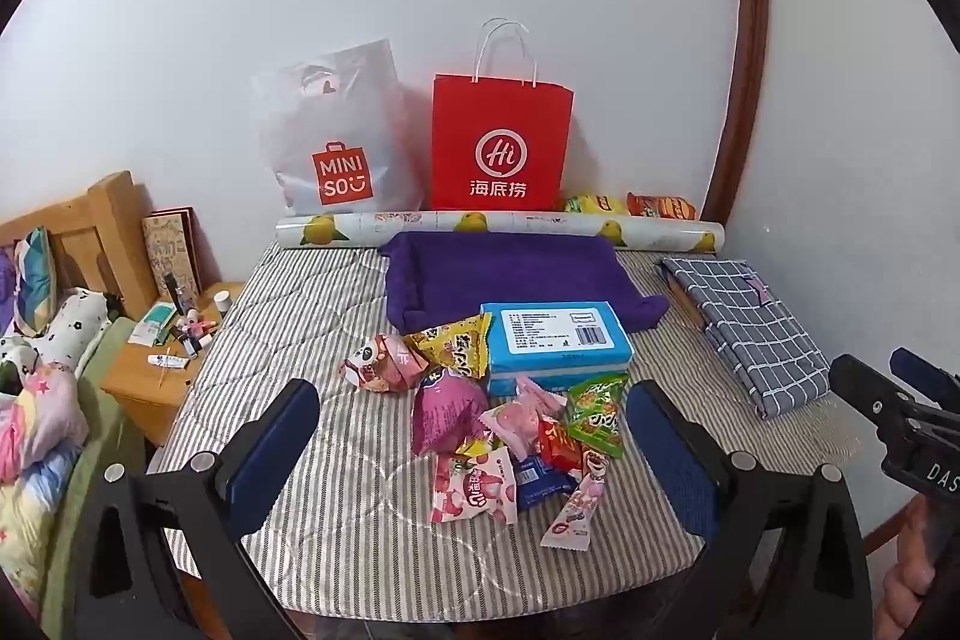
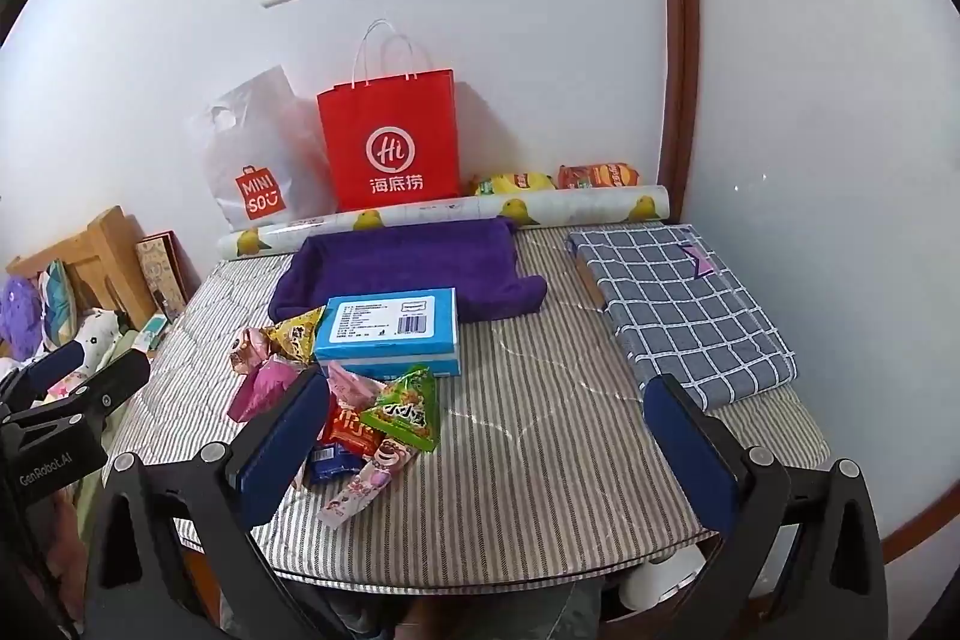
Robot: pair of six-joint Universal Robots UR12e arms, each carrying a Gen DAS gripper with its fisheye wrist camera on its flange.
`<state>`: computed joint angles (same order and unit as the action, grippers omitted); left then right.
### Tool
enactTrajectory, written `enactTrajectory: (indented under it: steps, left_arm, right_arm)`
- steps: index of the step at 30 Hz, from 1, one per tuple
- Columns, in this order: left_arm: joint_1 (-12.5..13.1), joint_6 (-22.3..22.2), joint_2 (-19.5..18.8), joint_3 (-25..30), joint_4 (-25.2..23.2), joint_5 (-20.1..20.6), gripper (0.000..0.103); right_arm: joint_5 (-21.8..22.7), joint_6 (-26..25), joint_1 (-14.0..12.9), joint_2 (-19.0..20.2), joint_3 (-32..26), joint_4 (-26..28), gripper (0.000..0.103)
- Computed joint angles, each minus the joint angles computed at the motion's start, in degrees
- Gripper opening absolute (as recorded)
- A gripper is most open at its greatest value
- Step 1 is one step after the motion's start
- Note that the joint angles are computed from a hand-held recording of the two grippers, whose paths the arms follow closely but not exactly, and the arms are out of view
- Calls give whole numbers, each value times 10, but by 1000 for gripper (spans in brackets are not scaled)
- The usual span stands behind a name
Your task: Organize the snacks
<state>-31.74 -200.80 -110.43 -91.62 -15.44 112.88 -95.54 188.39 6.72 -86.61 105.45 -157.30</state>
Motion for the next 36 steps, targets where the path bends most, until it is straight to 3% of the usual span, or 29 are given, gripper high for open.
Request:
enactTrajectory:
  steps: [36]
  left_arm:
    - [0, -2, 2, 2, 0, 1, 103]
  right_arm:
    - [7, -3, 2, -2, 5, -12, 103]
